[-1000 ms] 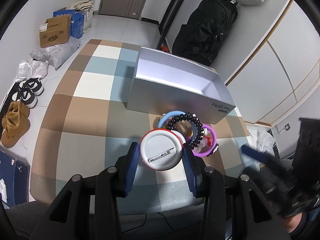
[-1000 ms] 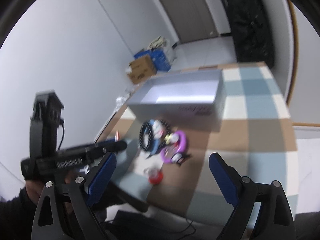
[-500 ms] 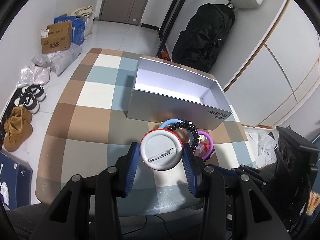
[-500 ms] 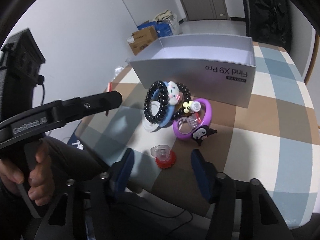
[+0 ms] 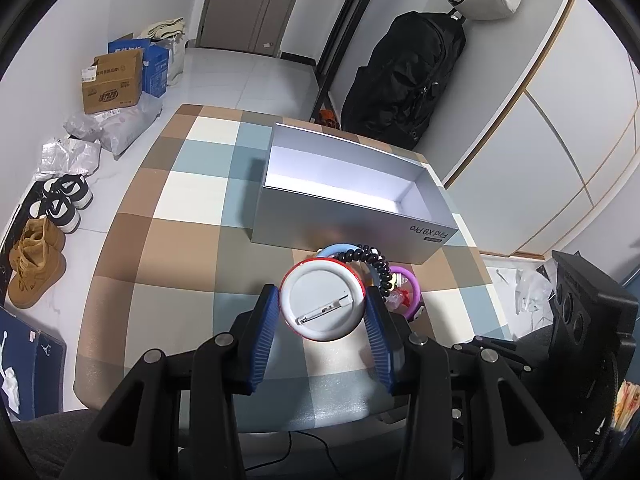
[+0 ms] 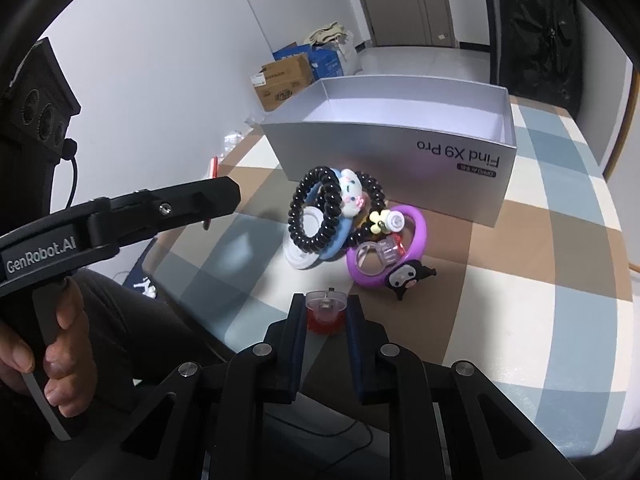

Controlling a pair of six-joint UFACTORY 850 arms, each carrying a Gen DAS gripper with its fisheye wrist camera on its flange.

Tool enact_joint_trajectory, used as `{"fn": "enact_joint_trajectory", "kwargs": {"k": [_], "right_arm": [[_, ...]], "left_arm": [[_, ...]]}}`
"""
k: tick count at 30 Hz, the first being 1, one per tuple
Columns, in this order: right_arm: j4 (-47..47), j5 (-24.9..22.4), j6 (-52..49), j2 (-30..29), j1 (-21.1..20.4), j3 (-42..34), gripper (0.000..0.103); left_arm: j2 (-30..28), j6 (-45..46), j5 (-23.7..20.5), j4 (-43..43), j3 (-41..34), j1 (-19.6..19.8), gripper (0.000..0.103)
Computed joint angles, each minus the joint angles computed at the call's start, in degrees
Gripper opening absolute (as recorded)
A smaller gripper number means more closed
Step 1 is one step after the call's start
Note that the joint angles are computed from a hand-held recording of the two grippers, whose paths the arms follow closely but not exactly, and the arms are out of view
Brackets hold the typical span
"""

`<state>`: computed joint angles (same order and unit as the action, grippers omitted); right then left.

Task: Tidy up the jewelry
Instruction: 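Grasp the small red item with the right gripper while the left gripper holds the white case, then carry the white case into the silver box with the left gripper while the right places the red item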

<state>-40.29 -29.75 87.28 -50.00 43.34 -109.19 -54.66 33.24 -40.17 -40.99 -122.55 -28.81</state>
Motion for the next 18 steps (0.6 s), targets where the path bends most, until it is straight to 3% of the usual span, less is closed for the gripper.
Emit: {"fn": "enact_joint_trajectory", "kwargs": {"k": [8, 12, 18], "right_arm": [[-8.00, 3.17, 8.49, 2.66, -0.05, 2.59, 0.018], [-19.17, 6.95, 22.13, 6.14, -0.28, 7.49, 0.018], [-32.28, 8.35, 36.17, 9.88, -1.29, 11.66, 0.018]], "left_arm": [[0.14, -3.16, 2.44, 2.32, -0.16, -0.28, 0.037], [-0.14, -3.79, 3.06, 3.55, -1.69, -0.75, 0.037], [-3.16, -6.76, 1.14, 5.63, -8.75, -1.46, 0.037]]}}
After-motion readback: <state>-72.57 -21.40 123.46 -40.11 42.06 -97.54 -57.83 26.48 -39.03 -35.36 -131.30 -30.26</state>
